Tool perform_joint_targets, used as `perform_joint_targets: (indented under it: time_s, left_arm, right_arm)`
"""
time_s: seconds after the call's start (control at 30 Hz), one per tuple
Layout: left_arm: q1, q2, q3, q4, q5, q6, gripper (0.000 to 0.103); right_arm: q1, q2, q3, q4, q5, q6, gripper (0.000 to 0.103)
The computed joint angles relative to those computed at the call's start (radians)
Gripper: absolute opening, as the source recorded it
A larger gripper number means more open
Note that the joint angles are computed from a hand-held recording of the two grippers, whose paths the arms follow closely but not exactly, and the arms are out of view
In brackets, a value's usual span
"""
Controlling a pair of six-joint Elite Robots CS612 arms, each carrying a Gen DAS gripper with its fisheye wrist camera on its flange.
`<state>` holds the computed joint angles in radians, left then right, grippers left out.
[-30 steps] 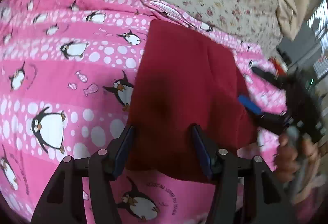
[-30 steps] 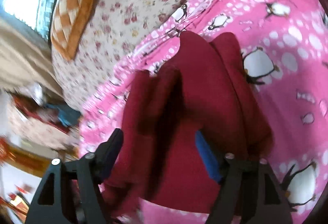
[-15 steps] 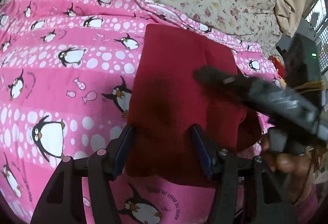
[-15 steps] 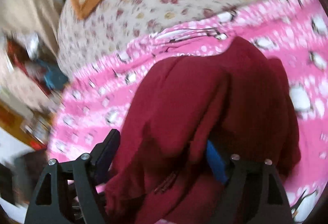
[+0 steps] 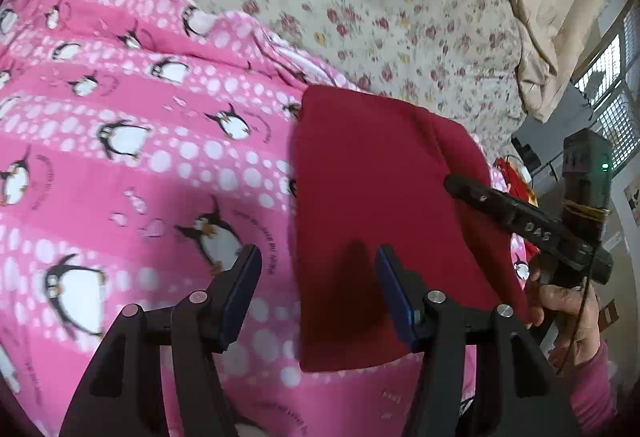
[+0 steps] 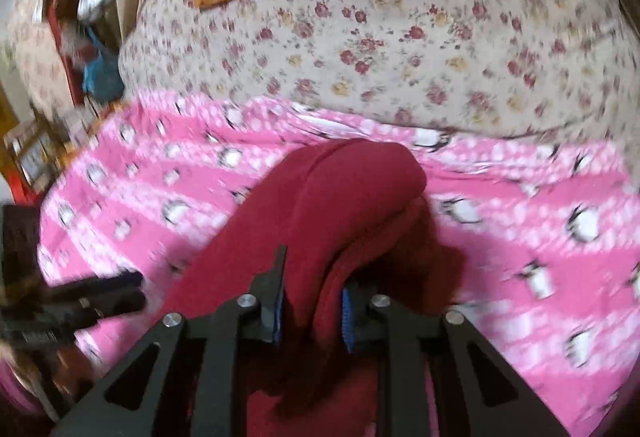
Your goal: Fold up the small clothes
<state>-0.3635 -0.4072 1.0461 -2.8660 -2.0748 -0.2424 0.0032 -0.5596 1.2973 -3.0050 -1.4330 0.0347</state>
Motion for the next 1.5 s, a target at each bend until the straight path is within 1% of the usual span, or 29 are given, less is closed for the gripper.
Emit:
perform_joint_targets:
  time_s: [0.1, 0.13, 0.17, 0.2, 0.27, 0.37, 0.47, 0.57, 0.67, 0.77, 0.83, 0.93, 0.97, 1.03, 1.07, 1.13, 1.2, 1.23, 1.27, 1.3, 1.33, 1.37, 1.4, 1.43, 1.47, 1.5]
  left_arm:
    - [-0.013, 0.021, -0.049, 0.054, 0.003, 0.026, 0.038]
    - [-0.013, 0.025, -0.059, 0.063, -0.005, 0.022, 0.038]
    - [-0.013, 0.038, -0.084, 0.082, -0.022, 0.004, 0.038]
    - [-0.011, 0.052, -0.113, 0.105, -0.042, -0.018, 0.038]
    - [-0.012, 0.071, -0.152, 0.148, -0.055, -0.028, 0.039]
    - [-0.019, 0.098, -0.197, 0.196, -0.045, -0.013, 0.039]
    - [-0.024, 0.107, -0.215, 0.221, -0.040, 0.003, 0.039]
    - [-0.034, 0.097, -0.210, 0.236, -0.006, 0.046, 0.033]
    - [-0.042, 0.094, -0.212, 0.230, 0.019, 0.064, 0.029]
    - [-0.047, 0.106, -0.223, 0.229, 0.042, 0.065, 0.028]
    - [-0.050, 0.108, -0.218, 0.210, 0.056, 0.067, 0.028]
    - [-0.051, 0.106, -0.214, 0.205, 0.061, 0.064, 0.028]
    - [-0.051, 0.104, -0.210, 0.204, 0.064, 0.064, 0.028]
    - [-0.053, 0.099, -0.199, 0.189, 0.077, 0.061, 0.029]
    - [-0.055, 0.096, -0.193, 0.181, 0.084, 0.057, 0.029]
    - [-0.057, 0.091, -0.182, 0.171, 0.097, 0.060, 0.029]
    - [-0.059, 0.087, -0.173, 0.161, 0.105, 0.058, 0.029]
    - [-0.059, 0.085, -0.170, 0.157, 0.108, 0.054, 0.029]
    - [-0.059, 0.084, -0.166, 0.153, 0.108, 0.046, 0.029]
    - [-0.059, 0.084, -0.165, 0.150, 0.106, 0.039, 0.030]
    - [-0.058, 0.083, -0.164, 0.151, 0.103, 0.035, 0.031]
    - [-0.056, 0.083, -0.165, 0.155, 0.094, 0.030, 0.034]
    - [-0.052, 0.086, -0.170, 0.164, 0.071, 0.024, 0.036]
    - [-0.047, 0.089, -0.177, 0.182, 0.040, 0.019, 0.039]
    - [-0.044, 0.090, -0.182, 0.197, 0.018, 0.014, 0.040]
    - [-0.040, 0.094, -0.191, 0.215, -0.005, 0.011, 0.041]
  right_arm:
    - [-0.004, 0.025, -0.024, 0.065, -0.060, -0.005, 0.022]
    - [-0.007, 0.031, -0.023, 0.070, -0.058, 0.016, 0.022]
    - [-0.014, 0.035, -0.017, 0.055, -0.029, 0.045, 0.022]
    - [-0.019, 0.034, -0.008, 0.036, -0.013, 0.057, 0.022]
    - [-0.023, 0.034, 0.002, 0.015, 0.003, 0.068, 0.022]
    - [-0.028, 0.037, 0.010, -0.008, 0.022, 0.091, 0.022]
    - [-0.030, 0.038, 0.016, -0.024, 0.029, 0.106, 0.022]
    - [-0.032, 0.025, 0.033, -0.042, 0.033, 0.115, 0.021]
    - [-0.030, 0.014, 0.045, -0.056, 0.000, 0.101, 0.021]
    - [-0.031, 0.027, 0.030, -0.026, -0.020, 0.113, 0.021]
    - [-0.030, 0.043, 0.019, -0.036, -0.032, 0.115, 0.021]
    - [-0.029, 0.040, 0.022, -0.041, -0.036, 0.147, 0.022]
    - [-0.029, 0.036, 0.027, -0.039, -0.042, 0.153, 0.027]
    - [-0.023, 0.016, 0.044, -0.024, -0.070, 0.175, 0.032]
    - [-0.020, 0.005, 0.058, -0.032, -0.080, 0.187, 0.032]
    - [-0.017, -0.020, 0.099, -0.089, -0.077, 0.205, 0.033]
    - [-0.016, -0.041, 0.139, -0.151, -0.058, 0.225, 0.042]
    - [-0.014, -0.045, 0.148, -0.158, -0.049, 0.230, 0.055]
    - [-0.013, -0.048, 0.151, -0.147, -0.041, 0.229, 0.064]
    - [-0.011, -0.049, 0.150, -0.125, -0.036, 0.225, 0.065]
    - [-0.008, -0.046, 0.147, -0.094, -0.040, 0.220, 0.065]
    - [-0.007, -0.043, 0.146, -0.076, -0.047, 0.217, 0.062]
    - [-0.005, -0.039, 0.144, -0.041, -0.065, 0.206, 0.054]
    - [-0.006, -0.036, 0.146, -0.036, -0.057, 0.201, 0.039]
    - [-0.012, -0.033, 0.161, -0.067, -0.034, 0.213, 0.035]
    - [-0.014, -0.033, 0.174, -0.093, -0.030, 0.226, 0.034]
